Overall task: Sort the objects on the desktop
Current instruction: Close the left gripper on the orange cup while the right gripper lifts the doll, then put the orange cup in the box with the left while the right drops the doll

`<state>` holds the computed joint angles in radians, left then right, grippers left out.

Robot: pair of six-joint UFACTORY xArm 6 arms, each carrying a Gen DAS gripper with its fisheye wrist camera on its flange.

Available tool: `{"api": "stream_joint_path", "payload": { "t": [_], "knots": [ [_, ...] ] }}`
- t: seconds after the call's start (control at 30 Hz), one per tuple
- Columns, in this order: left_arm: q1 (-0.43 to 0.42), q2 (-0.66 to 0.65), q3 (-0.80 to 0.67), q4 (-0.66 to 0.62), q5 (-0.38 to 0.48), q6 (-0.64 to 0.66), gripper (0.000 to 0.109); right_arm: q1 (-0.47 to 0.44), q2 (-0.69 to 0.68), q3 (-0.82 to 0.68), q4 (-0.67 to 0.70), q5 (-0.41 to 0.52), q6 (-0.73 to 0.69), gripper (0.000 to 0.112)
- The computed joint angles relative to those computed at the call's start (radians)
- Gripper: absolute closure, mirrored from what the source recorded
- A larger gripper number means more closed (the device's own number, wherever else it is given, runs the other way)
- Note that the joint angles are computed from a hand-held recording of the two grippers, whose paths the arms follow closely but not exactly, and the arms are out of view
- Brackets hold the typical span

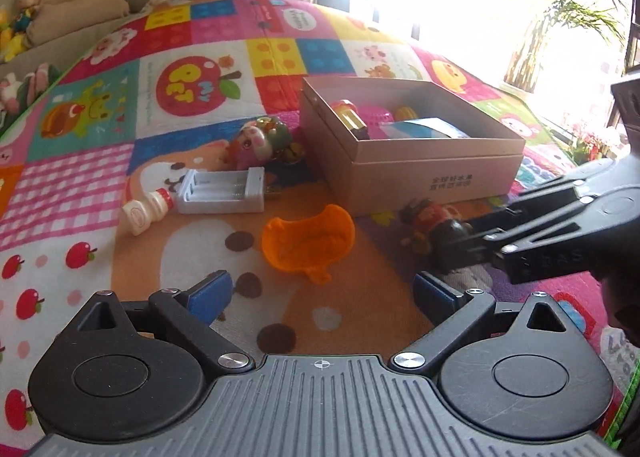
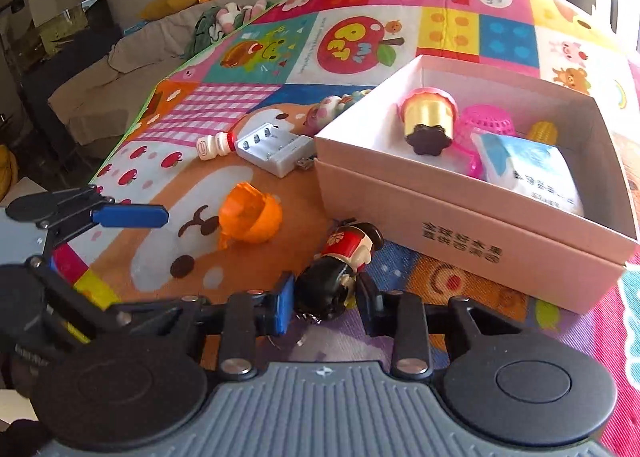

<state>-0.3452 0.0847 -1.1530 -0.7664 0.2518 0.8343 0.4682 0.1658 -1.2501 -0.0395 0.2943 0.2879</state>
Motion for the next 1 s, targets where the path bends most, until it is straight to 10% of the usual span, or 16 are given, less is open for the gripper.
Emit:
{"api": "stream_joint_path", "payload": {
  "t": [0.23,0.37,0.53,0.77,1.0],
  "knots": [
    [-0.011,0.11,-0.099,0.177,-0.028,-0.295,0.009,-0.06,-0.224,0.242,-0.315,0.007,0.306,0.08],
    [-0.02,0.14,-0.119,0.258,-0.044,-0.381,0.013,-0.072,-0.292,0.307,-0.526,0.012,0.491,0.053],
    [-0.015,0.163,-0.132,0.408,-0.063,-0.519,0.043,-0.074,-0.281,0.303,-0.581,-0.011,0.54,0.045],
    [-0.038,0.091,-0.064,0.217,-0.058,-0.294,0.042,-0.068,-0.215,0.23,-0.637,0.033,0.588,0.045],
    [-0.064,-0.019,0.03,0.098,0.01,-0.105,0.042,-0.061,-0.179,0.186,-0.504,0.072,0.457,0.074]
  ]
}}
